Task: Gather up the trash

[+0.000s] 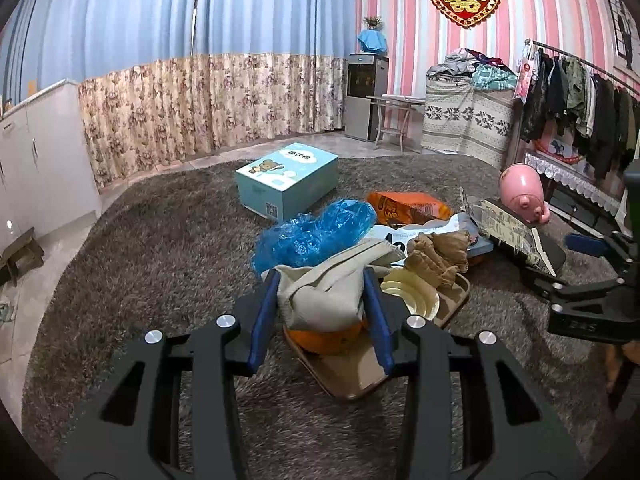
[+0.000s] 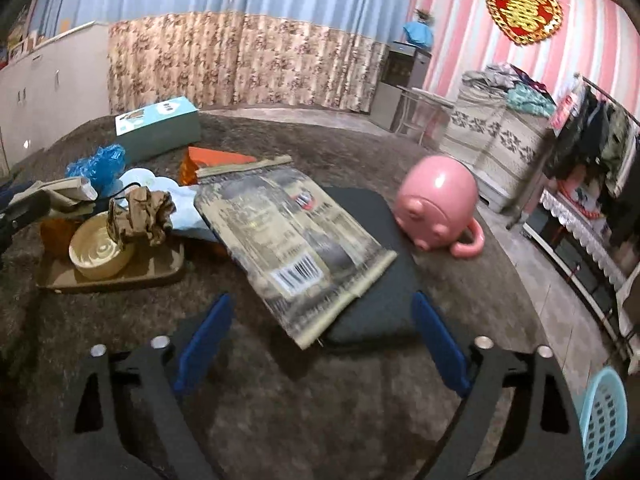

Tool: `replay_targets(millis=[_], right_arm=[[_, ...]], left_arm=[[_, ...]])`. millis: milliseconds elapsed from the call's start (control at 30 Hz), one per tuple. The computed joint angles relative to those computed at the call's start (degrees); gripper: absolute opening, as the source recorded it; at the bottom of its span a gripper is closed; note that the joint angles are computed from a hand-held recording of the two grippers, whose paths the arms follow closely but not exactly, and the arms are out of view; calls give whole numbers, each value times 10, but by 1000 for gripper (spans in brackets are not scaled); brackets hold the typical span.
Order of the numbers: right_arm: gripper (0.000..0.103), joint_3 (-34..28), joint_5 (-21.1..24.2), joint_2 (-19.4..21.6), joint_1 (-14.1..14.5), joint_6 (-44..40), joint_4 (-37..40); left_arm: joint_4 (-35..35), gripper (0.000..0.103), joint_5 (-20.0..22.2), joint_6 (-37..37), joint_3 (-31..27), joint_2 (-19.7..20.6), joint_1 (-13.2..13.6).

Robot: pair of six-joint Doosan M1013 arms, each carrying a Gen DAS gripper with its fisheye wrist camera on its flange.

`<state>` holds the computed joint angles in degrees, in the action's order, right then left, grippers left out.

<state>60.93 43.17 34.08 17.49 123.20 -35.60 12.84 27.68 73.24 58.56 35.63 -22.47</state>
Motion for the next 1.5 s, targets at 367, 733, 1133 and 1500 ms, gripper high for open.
replay_targets(millis=[367, 733, 1133, 1500], right_arm=[[12, 34, -53, -32, -19, -32, 68], [52, 90, -97, -73, -49, -22, 133], [63, -46, 0, 21, -21, -123, 96], [6, -4, -40, -17, -36, -92, 116]], left_arm=[[8, 36, 0, -3, -1, -1, 0], [39, 34, -30, 2, 20, -28, -12], [10, 34, -10, 10, -33, -11, 11], [-1, 34, -7, 11, -40, -7, 12]])
